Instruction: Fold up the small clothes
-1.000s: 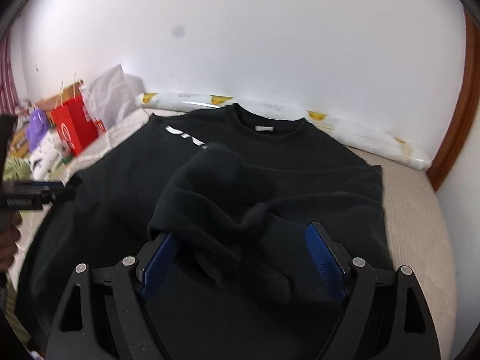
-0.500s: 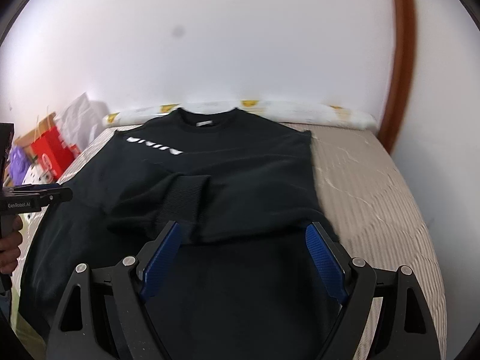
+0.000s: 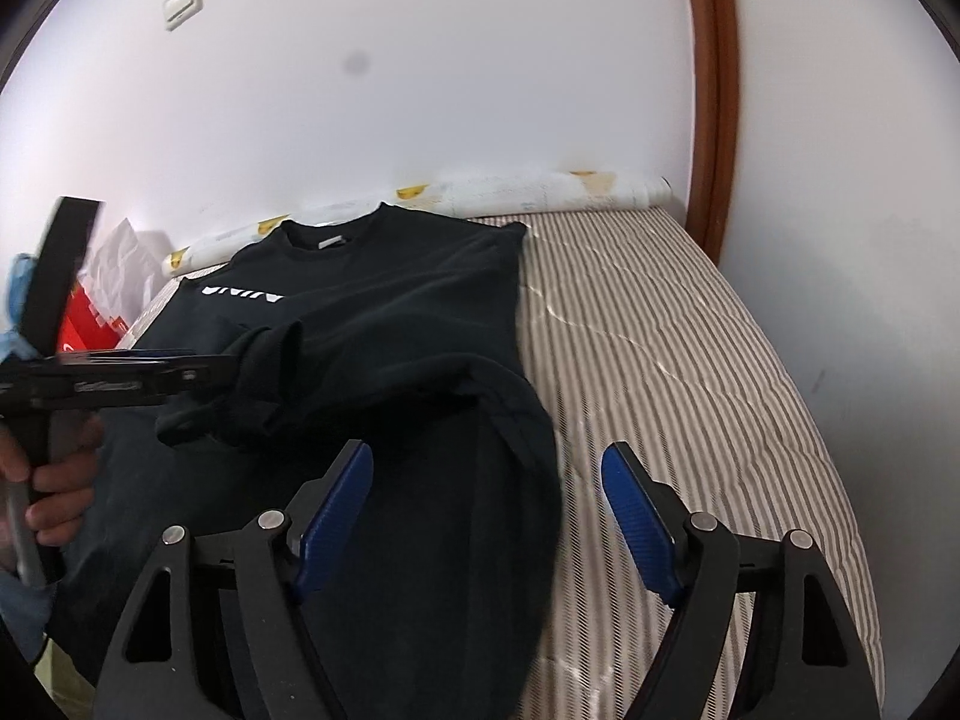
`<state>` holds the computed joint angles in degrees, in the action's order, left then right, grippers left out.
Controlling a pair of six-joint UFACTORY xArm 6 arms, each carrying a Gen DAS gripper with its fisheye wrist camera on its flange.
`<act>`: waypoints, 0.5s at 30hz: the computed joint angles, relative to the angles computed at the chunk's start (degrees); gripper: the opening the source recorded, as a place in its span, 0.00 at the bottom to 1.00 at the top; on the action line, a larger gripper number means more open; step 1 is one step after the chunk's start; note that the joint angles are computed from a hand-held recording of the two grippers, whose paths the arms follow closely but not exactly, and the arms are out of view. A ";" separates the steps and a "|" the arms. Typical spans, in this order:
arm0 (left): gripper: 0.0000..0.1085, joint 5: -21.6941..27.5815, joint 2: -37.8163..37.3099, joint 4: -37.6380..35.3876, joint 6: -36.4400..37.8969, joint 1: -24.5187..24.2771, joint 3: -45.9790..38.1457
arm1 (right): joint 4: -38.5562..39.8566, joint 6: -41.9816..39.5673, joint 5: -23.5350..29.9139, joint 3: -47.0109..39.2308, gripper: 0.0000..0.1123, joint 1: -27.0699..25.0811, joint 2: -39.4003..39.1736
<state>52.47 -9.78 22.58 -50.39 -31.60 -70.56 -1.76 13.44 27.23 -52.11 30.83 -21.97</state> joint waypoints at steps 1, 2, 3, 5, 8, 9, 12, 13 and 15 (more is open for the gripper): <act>0.62 -1.09 1.01 -0.77 0.27 0.18 -0.26 | 0.99 -0.93 -0.24 0.63 0.69 -0.46 -0.39; 0.62 -1.76 1.78 -1.25 0.47 0.30 -0.56 | 1.98 -1.89 -0.38 1.21 0.69 -0.88 -0.77; 0.62 -2.07 2.91 -1.66 0.56 0.31 -1.26 | 2.56 -2.48 -0.44 1.57 0.69 -1.18 -0.99; 0.62 -2.55 4.55 -2.04 0.58 0.48 -2.17 | 3.87 -3.66 -0.51 2.22 0.69 -1.87 -1.25; 0.62 -2.14 7.16 -2.40 0.33 0.71 -3.89 | 5.30 -4.56 -0.58 2.69 0.69 -2.54 -1.31; 0.62 -1.89 7.81 -2.35 0.13 0.73 -4.29 | 5.52 -4.60 -0.71 2.92 0.69 -2.67 -1.41; 0.63 -1.49 9.23 -1.09 -0.65 0.62 -5.04 | 5.92 -4.03 -0.68 3.51 0.69 -2.96 -1.88; 0.63 -1.48 9.51 -0.31 -1.13 0.49 -5.17 | 5.88 -3.82 -0.63 3.55 0.69 -3.04 -1.93; 0.63 -1.51 9.97 0.93 -1.74 0.45 -5.30 | 5.38 -3.10 -0.43 3.65 0.69 -3.04 -2.09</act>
<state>50.95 0.19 23.51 -52.13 -31.15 -75.87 3.61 10.34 26.80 -48.46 27.79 -24.06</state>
